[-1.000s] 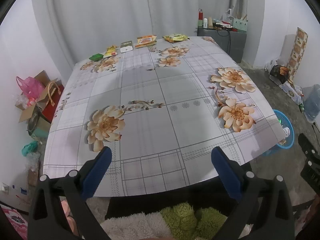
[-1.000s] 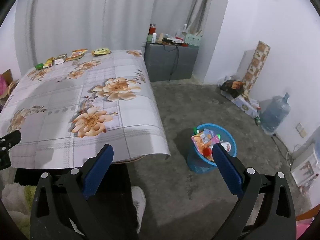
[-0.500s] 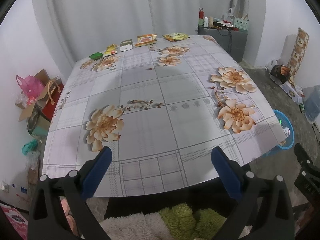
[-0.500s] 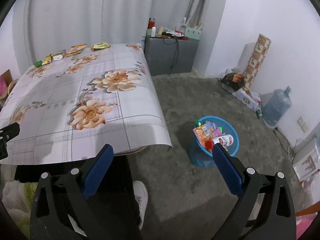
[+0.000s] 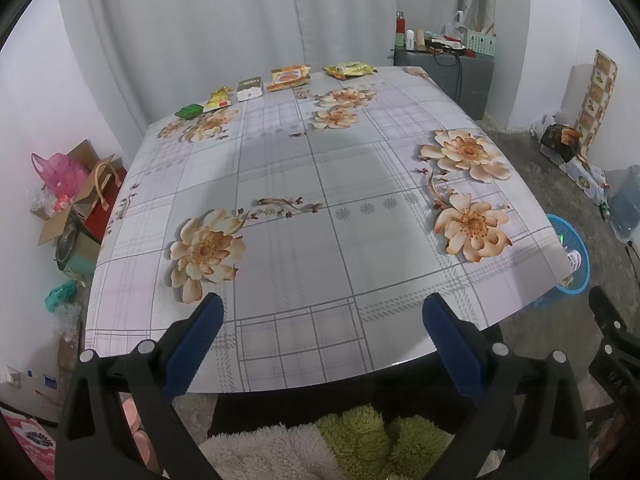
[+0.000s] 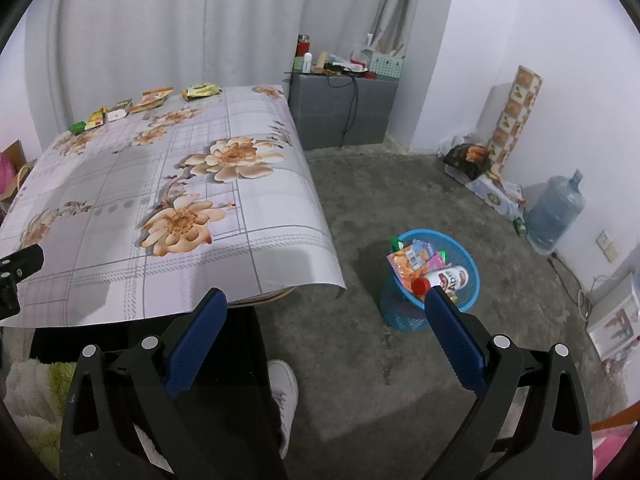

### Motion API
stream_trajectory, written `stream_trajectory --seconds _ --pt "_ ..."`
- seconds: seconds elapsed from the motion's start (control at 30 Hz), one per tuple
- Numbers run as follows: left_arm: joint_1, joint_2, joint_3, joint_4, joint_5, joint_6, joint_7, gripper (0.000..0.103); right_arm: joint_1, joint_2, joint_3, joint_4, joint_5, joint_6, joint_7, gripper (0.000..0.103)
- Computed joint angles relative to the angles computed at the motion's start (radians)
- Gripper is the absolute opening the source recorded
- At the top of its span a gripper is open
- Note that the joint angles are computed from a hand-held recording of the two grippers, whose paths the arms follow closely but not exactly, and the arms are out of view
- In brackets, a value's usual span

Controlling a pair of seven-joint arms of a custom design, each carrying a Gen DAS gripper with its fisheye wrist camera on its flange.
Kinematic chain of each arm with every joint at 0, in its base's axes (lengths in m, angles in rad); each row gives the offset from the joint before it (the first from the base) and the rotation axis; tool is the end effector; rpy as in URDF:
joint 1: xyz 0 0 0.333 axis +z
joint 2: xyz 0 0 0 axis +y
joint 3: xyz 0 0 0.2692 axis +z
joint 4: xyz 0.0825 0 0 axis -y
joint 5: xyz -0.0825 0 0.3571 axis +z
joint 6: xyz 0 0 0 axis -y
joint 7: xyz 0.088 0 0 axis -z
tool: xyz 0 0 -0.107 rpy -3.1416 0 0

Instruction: Collect trash

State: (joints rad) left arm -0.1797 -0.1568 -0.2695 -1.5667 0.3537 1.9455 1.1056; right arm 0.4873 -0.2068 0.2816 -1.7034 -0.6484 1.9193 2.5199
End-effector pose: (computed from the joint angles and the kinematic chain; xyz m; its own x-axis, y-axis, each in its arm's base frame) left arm 0.4639 -0.2131 0.7052 0.0095 -0.9920 -0.1262 -0.7989 0.0684 -0.5976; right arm 0.3783 0.3297 0.6729 -0.1242 -0.9855 0.1155 -0.7009 0.0047 -0.7133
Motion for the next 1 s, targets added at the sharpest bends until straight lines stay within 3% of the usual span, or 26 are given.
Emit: stream_trajectory --seconds 1.0 --pt "-0.009 0.003 -0.004 0.002 0.004 -0.004 0.001 0.097 0.0 0.003 -0.004 0.004 0.009 0.001 0.002 0.095"
